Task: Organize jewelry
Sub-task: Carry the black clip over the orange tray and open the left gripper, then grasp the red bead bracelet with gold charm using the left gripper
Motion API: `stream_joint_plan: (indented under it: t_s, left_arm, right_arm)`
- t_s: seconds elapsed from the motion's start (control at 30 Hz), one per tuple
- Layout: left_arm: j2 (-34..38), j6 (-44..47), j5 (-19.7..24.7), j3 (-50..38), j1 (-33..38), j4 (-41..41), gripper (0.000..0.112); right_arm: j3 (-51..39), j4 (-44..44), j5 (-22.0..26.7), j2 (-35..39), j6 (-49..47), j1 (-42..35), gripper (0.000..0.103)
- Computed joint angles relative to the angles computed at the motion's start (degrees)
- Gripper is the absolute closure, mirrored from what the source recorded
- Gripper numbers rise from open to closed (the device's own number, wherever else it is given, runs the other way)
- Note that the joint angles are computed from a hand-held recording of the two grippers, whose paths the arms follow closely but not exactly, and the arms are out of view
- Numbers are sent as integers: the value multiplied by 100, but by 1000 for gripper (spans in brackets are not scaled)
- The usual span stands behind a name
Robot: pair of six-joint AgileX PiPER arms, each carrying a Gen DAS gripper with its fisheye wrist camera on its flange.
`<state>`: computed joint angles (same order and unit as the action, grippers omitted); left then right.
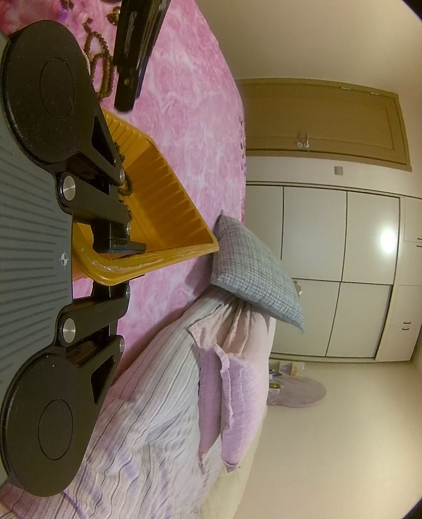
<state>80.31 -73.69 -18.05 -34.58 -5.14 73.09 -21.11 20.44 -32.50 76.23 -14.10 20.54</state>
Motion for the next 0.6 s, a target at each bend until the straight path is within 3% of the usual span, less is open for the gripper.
stream_joint_plan:
  t_s: [0.3, 0.6]
  left_arm:
    - [-632, 51, -46, 637, 1369, 456, 93]
    - [-770, -213, -486, 922, 2608, 1241, 93]
  right_arm:
    - [-26, -44, 42, -1, 23, -38, 96]
    - [-27, -36, 28, 11, 8, -32, 96]
